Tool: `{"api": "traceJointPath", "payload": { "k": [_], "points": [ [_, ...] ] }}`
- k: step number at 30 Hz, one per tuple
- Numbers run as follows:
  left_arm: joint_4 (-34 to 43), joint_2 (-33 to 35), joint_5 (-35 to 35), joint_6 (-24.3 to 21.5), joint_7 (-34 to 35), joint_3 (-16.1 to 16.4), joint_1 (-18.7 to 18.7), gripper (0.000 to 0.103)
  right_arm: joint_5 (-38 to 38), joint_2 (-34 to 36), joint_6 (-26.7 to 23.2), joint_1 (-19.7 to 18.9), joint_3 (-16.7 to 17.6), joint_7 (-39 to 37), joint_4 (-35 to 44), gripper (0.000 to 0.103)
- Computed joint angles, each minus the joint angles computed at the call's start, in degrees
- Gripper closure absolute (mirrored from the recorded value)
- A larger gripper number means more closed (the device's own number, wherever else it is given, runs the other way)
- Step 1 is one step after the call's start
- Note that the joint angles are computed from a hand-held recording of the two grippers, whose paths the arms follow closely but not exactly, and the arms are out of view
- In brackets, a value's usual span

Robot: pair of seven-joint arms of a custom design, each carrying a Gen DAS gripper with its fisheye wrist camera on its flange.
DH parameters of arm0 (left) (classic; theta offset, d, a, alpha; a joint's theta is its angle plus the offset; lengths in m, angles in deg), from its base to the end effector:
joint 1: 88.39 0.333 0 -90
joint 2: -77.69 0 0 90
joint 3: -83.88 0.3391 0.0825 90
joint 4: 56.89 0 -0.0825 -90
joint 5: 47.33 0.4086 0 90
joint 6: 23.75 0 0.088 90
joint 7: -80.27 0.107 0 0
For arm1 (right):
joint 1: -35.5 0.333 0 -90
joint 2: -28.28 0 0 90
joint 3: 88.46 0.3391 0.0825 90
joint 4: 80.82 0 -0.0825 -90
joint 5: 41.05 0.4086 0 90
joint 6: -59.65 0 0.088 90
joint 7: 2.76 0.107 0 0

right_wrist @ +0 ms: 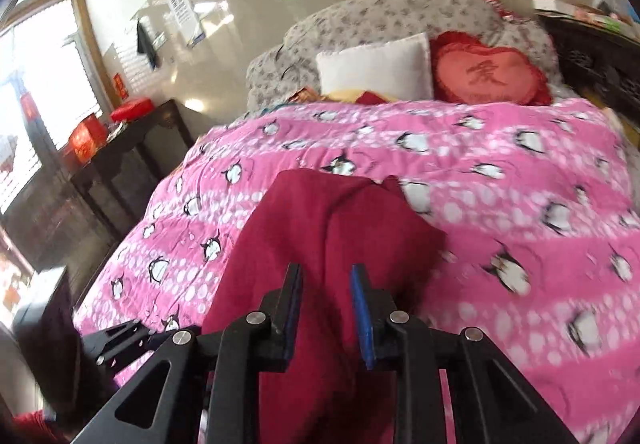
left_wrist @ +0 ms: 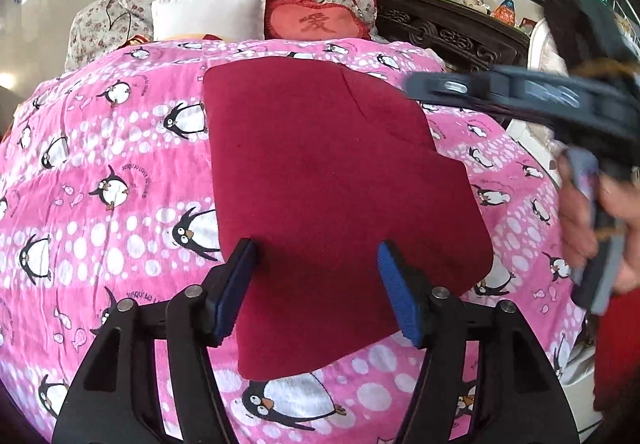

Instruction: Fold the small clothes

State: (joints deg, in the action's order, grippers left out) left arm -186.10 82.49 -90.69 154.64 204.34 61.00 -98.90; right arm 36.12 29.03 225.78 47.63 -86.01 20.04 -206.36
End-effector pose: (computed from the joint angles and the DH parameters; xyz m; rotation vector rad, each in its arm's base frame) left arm 0.5205 -0.2693 0.4097 -1.4638 2.2422 -1.0487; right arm 0.5699 0.0879 0.4324 -1.7487 1.4319 -0.3542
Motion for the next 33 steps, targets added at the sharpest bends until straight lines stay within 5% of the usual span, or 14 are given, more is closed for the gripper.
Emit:
{"api": "traceJointPath", "payload": {
  "k": [2,5,8,11,14,18,20,22,24,25,27,33],
  "points": [
    [-0.16,0.25,2.3,0.49,-1.71,0.54,-0.48,0.037,-13.64,4.63,2.02,0.18,-0.5,12.84,2.52,0.08],
    [0.48,0.55,-1.0,0.35,1.34,-1.51,1.18,0.037,-24.33,9.83,6.65,0.11,-1.02,21.59,5.43,0.083],
    [0.81,0.76,-1.26,0.12,0.79,-1.37,1.05,0.037,-18.94,11.02,4.14,-4.89,2.62,18.58,7.45,0.083],
    [1.12,0.9,-3.01,-0.73,2.21,-1.72,1.46,0.031,-16.63,6.67,2.83,-5.96,3.98,16.25,4.3,0.08],
    [0.42,1.07,0.15,0.48,0.06,-0.63,0.36,0.031,-8.62,0.77,-1.57,-5.17,3.76,7.75,-0.19,0.079],
    [0.18,0.82,0.4,-0.06,-0.05,-1.97,1.78,0.031,-19.29,-0.29,1.33,-1.6,2.0,14.7,-5.81,0.077],
    [0.65,0.24,-2.47,-2.72,1.13,-1.89,2.39,0.031,-10.36,0.51,-0.53,-1.63,1.07,8.89,-5.51,0.077],
    [1.34,-0.62,-7.98,-5.59,3.24,-0.84,2.59,0.031,0.84,-0.93,-5.48,-2.43,-0.25,0.99,-5.27,0.069],
    [2.42,-1.24,-18.13,-7.81,9.64,-0.15,3.07,0.03,8.17,-2.09,-7.67,-2.9,-1.51,-3.47,-5.5,0.03],
    [3.15,-1.08,-20.56,-8.8,10.22,0.78,3.02,0.029,10.04,-2.08,-6.13,-2.7,-1.54,-4.11,-5.41,0.022],
    [4.53,-0.17,-21.19,-10.29,8.65,2.76,2.3,0.028,12.46,-1.55,-5.84,-3.04,-2.17,-4.96,-5.01,0.019],
    [10.35,5.54,-21.9,-17.84,5.88,5.11,2.46,0.027,7.19,3.38,-15.37,-5.6,-3.0,2.94,-1.96,0.019]
  ]
}}
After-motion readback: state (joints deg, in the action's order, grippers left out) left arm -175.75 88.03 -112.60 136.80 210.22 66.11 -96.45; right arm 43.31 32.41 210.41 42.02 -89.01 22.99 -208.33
